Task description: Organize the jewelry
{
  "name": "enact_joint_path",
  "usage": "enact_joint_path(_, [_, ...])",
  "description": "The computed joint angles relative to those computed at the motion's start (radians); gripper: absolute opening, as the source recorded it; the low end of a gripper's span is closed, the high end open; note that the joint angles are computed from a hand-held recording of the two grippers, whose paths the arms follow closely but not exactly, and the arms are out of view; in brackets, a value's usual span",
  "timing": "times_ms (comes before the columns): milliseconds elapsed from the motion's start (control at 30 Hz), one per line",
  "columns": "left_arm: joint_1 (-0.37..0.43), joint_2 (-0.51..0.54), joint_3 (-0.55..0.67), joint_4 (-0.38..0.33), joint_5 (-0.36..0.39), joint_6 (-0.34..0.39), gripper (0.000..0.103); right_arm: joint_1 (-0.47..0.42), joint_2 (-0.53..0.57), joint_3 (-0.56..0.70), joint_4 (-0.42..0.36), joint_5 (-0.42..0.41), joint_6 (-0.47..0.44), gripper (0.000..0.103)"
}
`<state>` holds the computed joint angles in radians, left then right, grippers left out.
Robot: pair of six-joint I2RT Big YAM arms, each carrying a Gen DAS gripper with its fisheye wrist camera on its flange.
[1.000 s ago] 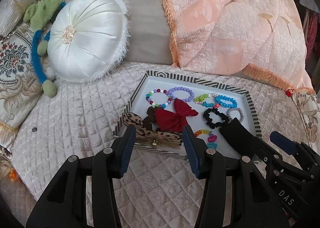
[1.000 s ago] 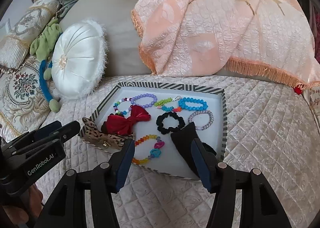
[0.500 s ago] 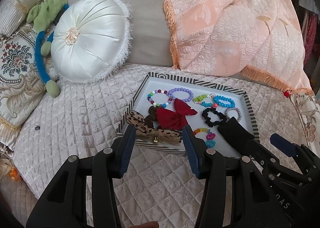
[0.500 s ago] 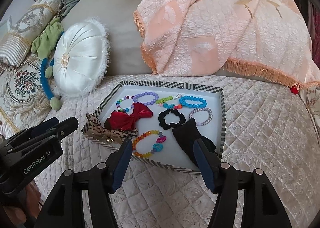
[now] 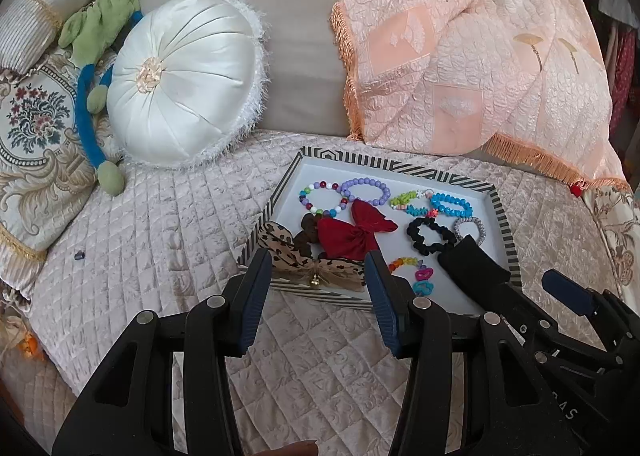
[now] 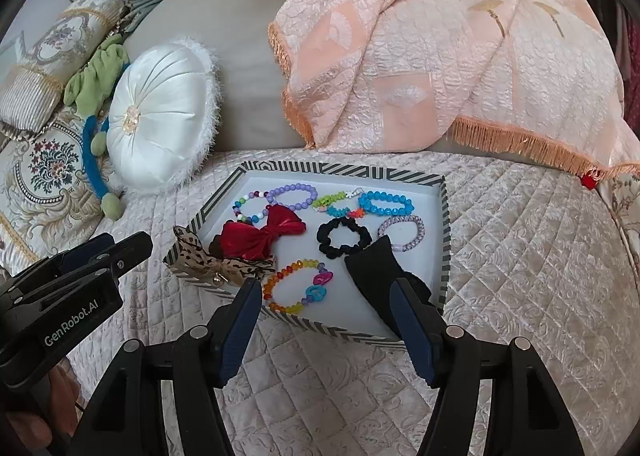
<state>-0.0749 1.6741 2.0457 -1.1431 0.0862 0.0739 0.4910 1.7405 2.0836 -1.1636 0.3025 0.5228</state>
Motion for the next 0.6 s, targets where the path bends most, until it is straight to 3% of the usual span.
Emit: enact_joint_path(600, [-0.011,-0.010,-0.022,0.010,-0.015,0.013,0.048,0.001,-0.005,-0.018,0.001,-0.015,0.001,0.065])
